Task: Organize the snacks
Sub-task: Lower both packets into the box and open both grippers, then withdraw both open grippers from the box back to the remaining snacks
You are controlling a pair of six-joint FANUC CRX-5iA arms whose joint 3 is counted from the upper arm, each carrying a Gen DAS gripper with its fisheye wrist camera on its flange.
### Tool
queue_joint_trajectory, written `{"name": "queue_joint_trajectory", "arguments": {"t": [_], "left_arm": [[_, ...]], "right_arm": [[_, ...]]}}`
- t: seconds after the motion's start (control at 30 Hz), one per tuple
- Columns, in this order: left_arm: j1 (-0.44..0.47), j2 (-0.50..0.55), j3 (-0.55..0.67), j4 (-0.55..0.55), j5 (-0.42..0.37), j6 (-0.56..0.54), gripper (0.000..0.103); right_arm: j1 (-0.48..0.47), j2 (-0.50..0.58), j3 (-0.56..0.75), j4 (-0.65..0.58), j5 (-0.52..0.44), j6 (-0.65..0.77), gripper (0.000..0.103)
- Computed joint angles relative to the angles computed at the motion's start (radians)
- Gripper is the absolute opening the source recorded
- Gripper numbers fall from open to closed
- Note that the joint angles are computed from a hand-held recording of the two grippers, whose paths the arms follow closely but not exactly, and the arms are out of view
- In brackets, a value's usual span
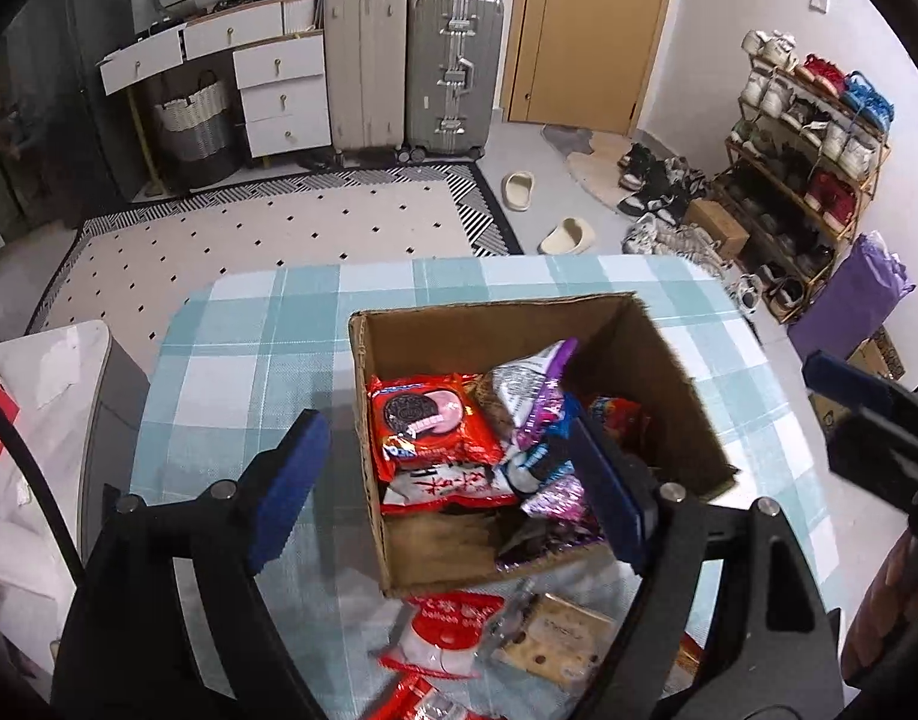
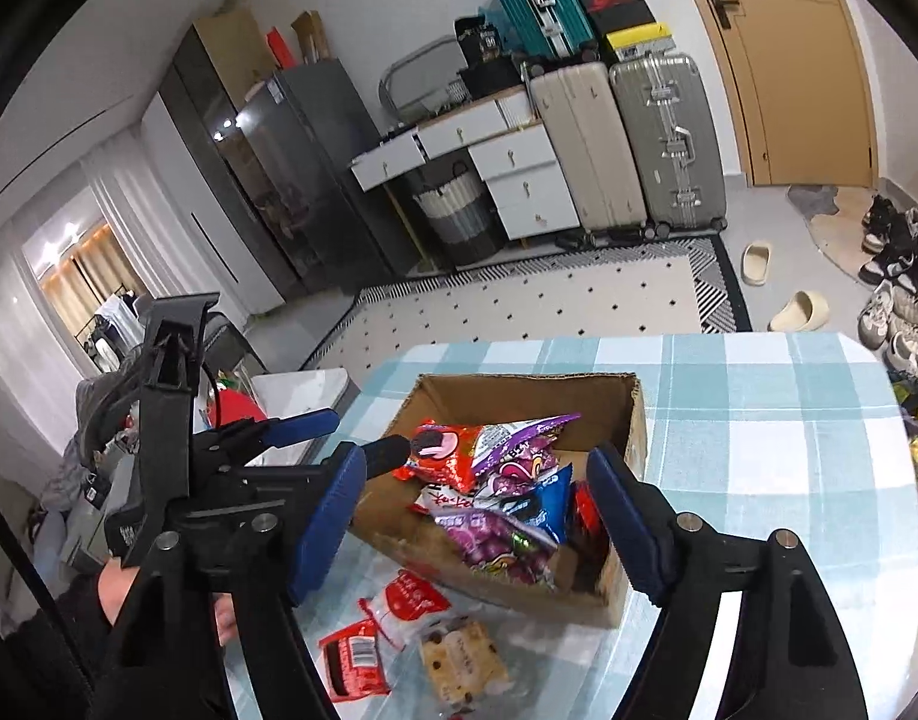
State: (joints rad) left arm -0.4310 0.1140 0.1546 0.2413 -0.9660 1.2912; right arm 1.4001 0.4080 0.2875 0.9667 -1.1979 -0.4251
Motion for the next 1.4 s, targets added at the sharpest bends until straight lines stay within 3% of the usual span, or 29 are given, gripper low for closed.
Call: {"name": "queue_joint_trajectory", "arguments": {"t": [0.13, 0.23, 0.47, 0.6, 0.67, 0.8, 0.97, 1.1, 1.4], "left_arm": [[0.017, -0.064, -0.053, 0.035, 0.015, -0.03, 0.081], [0.032, -0.157, -0.152, 0.052, 0.083, -0.018, 0.084], [0.077, -0.395, -0.436, 0.179, 0.246, -0.152, 0.086], [0.097, -0.523, -0.568, 0.245, 0.301, -0.236, 0.103], [0.114, -0.606, -0.659, 0.32, 0.338, -0.312, 0.103], [0.163, -0.722, -0.766, 0.404, 0.322, -0.379, 0.103], [0.261, -0.835, -0.889, 0.547, 0.218, -0.481, 0.103], [0.316, -0.927, -1.005, 0.638, 0.217, -0.55, 0.103], [0.282, -0.937, -1.045, 0.514, 0.262, -0.49, 0.103]], "right_arm": [[0.04, 0.015, 0.034, 0.024, -0.047, 0.012, 0.078], [0.079, 0.037, 0.067, 0.056, -0.098, 0.014, 0.084], [0.171, 0.104, 0.155, 0.136, -0.241, 0.038, 0.093], [0.22, 0.135, 0.177, 0.186, -0.289, -0.002, 0.095], [0.246, 0.157, 0.192, 0.21, -0.321, -0.02, 0.096], [0.283, 0.191, 0.209, 0.237, -0.361, -0.059, 0.096], [0.318, 0.228, 0.216, 0.252, -0.386, -0.099, 0.098], [0.333, 0.256, 0.216, 0.257, -0.398, -0.124, 0.1], [0.34, 0.268, 0.15, 0.214, -0.358, -0.248, 0.101]]}}
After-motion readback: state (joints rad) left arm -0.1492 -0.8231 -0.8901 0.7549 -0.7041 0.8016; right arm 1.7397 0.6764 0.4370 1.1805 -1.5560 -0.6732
